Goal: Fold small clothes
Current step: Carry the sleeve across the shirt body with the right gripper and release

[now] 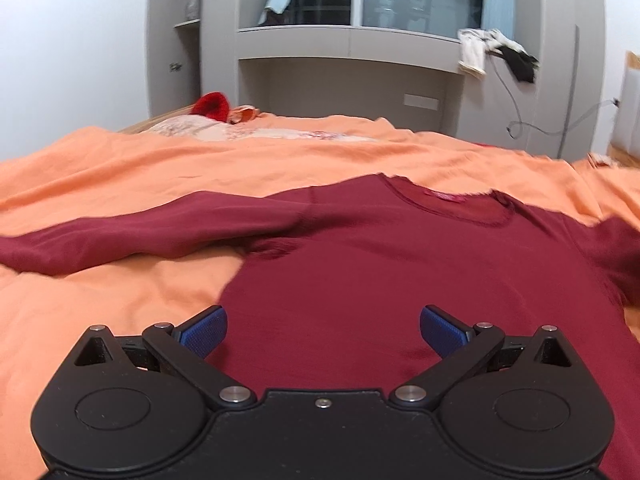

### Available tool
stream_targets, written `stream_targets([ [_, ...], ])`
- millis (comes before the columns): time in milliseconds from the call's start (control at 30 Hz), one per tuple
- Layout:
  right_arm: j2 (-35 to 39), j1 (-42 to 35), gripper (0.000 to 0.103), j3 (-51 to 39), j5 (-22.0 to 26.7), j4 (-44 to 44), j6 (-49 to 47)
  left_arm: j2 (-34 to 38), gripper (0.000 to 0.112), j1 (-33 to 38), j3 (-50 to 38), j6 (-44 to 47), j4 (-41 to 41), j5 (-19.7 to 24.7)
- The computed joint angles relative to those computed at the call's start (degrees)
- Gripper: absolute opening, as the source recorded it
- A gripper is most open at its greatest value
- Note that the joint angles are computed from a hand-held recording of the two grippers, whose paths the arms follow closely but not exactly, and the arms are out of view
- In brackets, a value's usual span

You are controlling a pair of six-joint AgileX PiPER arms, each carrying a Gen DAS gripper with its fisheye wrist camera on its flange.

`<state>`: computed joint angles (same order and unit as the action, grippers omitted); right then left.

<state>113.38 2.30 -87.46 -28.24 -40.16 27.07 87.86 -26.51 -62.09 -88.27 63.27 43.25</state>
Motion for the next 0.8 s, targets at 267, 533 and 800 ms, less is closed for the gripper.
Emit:
stream_targets([
  [267, -2.7, 13.1, 0.004, 5.5, 5.4, -10.6, 1.1, -3.3, 0.102, 3.6, 2.2, -7.2, 1.5, 1.0],
  [533, -1.2, 22.5, 0.004, 11.4, 11.4, -12.0, -13.4, -5.5, 0.102, 5.7, 3.3, -9.4, 1.1, 0.3],
  [800, -4.5, 20.5, 0.008, 24.4, 4.6, -9.3, -27.3, -6.0, 0.102, 5.7, 3.9, -9.7, 1.6, -0.8],
])
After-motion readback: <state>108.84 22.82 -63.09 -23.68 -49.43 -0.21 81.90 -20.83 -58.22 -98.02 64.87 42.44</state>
